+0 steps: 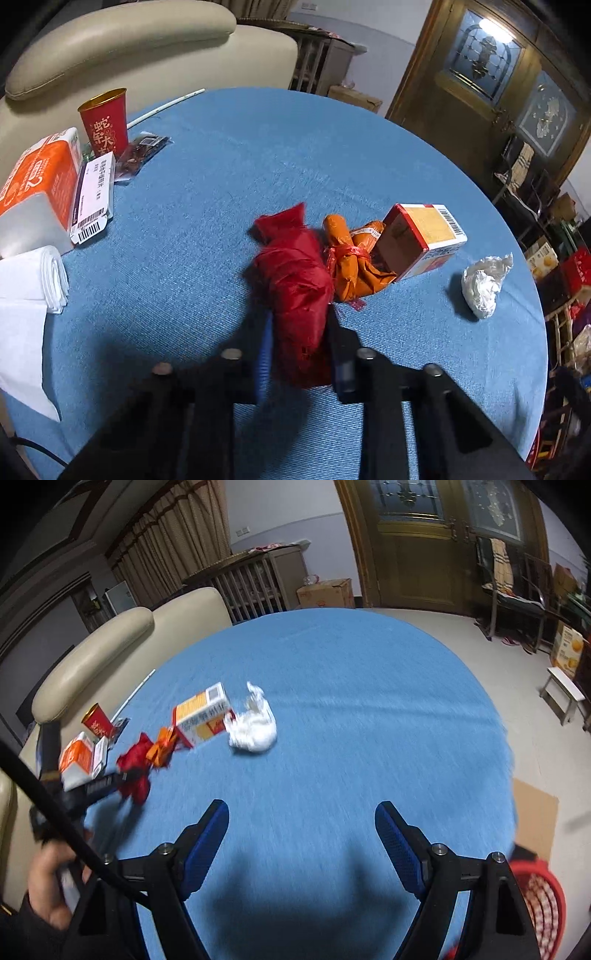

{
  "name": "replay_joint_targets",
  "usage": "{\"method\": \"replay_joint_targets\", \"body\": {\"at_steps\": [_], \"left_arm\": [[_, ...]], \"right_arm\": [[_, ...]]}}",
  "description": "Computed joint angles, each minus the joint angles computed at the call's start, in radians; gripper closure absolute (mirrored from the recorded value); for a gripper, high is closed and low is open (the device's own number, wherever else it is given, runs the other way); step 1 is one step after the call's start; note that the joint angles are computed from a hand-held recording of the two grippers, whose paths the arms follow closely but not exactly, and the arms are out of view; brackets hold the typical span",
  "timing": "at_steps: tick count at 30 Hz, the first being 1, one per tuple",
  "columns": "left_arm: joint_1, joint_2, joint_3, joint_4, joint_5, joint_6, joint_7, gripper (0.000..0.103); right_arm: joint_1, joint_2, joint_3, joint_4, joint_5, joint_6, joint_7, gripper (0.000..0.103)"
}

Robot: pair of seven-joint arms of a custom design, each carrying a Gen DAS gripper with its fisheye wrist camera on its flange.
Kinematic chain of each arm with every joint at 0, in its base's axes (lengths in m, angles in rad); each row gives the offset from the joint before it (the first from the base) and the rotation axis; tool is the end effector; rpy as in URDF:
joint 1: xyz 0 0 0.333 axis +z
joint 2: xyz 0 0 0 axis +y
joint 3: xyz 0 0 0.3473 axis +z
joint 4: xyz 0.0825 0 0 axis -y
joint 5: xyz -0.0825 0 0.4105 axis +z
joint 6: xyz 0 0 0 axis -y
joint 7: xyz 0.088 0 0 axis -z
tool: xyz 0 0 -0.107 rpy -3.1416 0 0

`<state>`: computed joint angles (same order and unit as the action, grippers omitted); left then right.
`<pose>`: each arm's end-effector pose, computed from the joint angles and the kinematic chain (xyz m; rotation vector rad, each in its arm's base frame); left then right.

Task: Collect trash
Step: 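Grasp the red cloth bag with the left tool while the right grasps the white tissue, then carry the red bag and tissue to the red basket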

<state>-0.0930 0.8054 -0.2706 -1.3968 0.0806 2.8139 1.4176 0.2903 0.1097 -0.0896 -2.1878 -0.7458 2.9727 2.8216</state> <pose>0.7869 -0.2361 0.3175 -1.8334 2.0974 -0.8790 0.5833 0.1675 0.4157 -1.4242 2.0367 -0.5294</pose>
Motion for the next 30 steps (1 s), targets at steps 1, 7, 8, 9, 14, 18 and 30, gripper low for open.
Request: {"method": "replay_joint_targets", "body": {"at_steps": [1,7,8,9,14,18,30], "left_arm": [[0.011,-0.001,-0.011,-0.006,-0.004,0.005,0.012,0.085],[0.051,-0.023,-0.036,-0.048,-0.023,0.028,0.06,0.089],[0.047,-0.026,-0.029,-0.05,-0.022,0.029,0.056,0.089],[0.045,-0.028,-0.022,-0.051,-0.022,0.028,0.05,0.089],[0.078,-0.019,-0.058,-0.04,-0.062,0.014,0.075,0.065],[0.092,-0.02,-0.075,-0.043,-0.09,0.052,0.08,0.032],[0.018,0.057,0.015,0.107,-0.017,-0.09,0.029,0.081]], "right_arm": [[-0.007,0.026,0.006,0.025,0.025,0.004,-0.028,0.019],[-0.041,0.211,0.051,0.228,0.271,-0.022,-0.287,0.019],[-0.043,0.236,0.054,0.258,0.301,-0.029,-0.317,0.019],[-0.046,0.258,0.06,0.285,0.331,-0.036,-0.35,0.019],[-0.016,0.353,0.044,0.412,0.421,-0.118,-0.458,0.021],[0.005,0.396,0.031,0.47,0.492,-0.167,-0.533,0.055],[0.114,0.357,-0.082,0.407,0.567,-0.125,-0.583,0.064]]}}
